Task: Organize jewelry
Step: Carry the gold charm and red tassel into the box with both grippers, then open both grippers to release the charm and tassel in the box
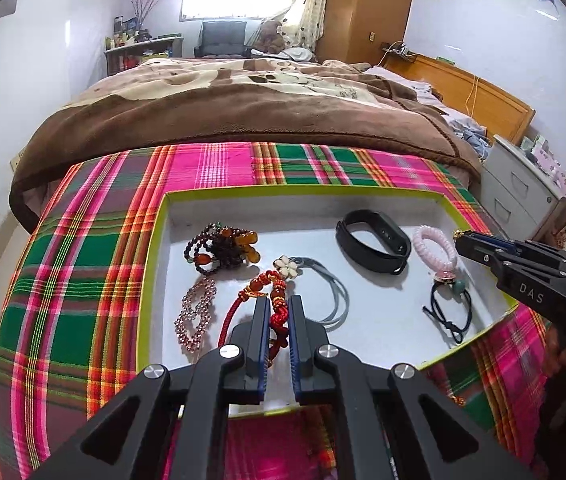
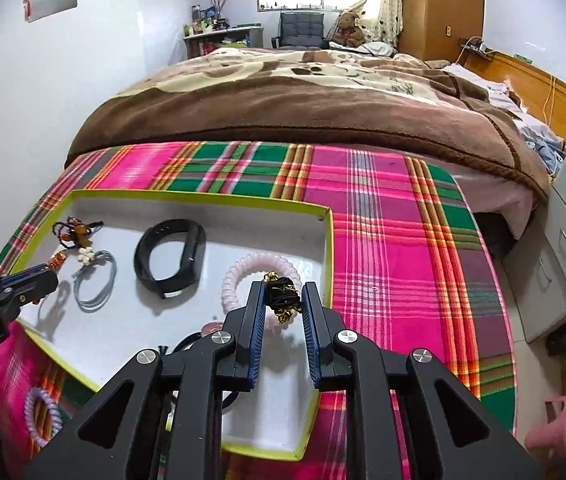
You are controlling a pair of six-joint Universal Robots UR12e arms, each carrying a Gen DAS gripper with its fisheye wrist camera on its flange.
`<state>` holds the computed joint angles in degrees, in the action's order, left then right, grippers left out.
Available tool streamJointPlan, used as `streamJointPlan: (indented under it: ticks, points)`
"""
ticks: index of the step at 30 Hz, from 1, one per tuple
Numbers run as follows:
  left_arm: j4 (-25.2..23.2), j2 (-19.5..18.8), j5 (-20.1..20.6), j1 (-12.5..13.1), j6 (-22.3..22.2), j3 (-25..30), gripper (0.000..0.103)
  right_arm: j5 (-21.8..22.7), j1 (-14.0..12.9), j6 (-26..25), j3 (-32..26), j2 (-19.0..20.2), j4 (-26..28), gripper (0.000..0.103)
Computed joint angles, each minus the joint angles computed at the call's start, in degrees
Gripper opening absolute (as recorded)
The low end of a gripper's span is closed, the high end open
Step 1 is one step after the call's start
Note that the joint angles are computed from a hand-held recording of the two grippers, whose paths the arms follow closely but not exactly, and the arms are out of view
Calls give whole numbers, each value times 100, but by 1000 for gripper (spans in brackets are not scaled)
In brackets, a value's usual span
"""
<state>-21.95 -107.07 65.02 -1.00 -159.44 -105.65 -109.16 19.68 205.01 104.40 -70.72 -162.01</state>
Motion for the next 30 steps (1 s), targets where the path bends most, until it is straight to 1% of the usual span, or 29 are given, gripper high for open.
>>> streamJointPlan:
  ticks: [4, 9, 13, 15, 16, 17, 18, 21, 23, 25, 28, 30]
  points:
    - [-86, -30, 50, -22, 9, 32, 9, -67, 13, -45, -6, 16, -6, 19]
    - [-202, -64, -2, -26, -18, 86, 9, -109, 28, -91, -21, 33, -18, 20]
    - [-242, -87, -36, -25, 0, 118, 11, -118, 44, -49, -20, 41, -44, 20]
    - [-233, -93, -43, -21, -13, 121, 13, -125, 44, -48, -29, 47, -48, 25]
    - [-211, -92, -23, -27, -17, 115, 17, -139, 49, -39, -28, 48, -63, 27]
    - [-194, -93, 3, -34, -20, 114, 20, -130, 49, -41, -21, 46, -88, 32]
    - [-192, -88, -7, -30, -17, 103, 24, -86, 39, -55, -11, 44, -130, 34]
    - [-226, -82, -54, -18, -41, 96, 24, -74, 45, -52, -15, 48, -133, 34]
    - [-142, -72, -7, -31, -24, 67, 24, -87, 52, -41, -15, 51, -148, 35]
    - [-159, -61, -72, -18, -27, 56, 24, -66, 47, -23, -5, 47, -173, 35]
    - [-116, -40, -43, -24, -54, 38, 28, -77, 60, -54, 9, 41, -219, 39]
    - [-56, -8, -83, -21, 4, 1, 28, -61, 65, -95, 34, 32, -317, 45]
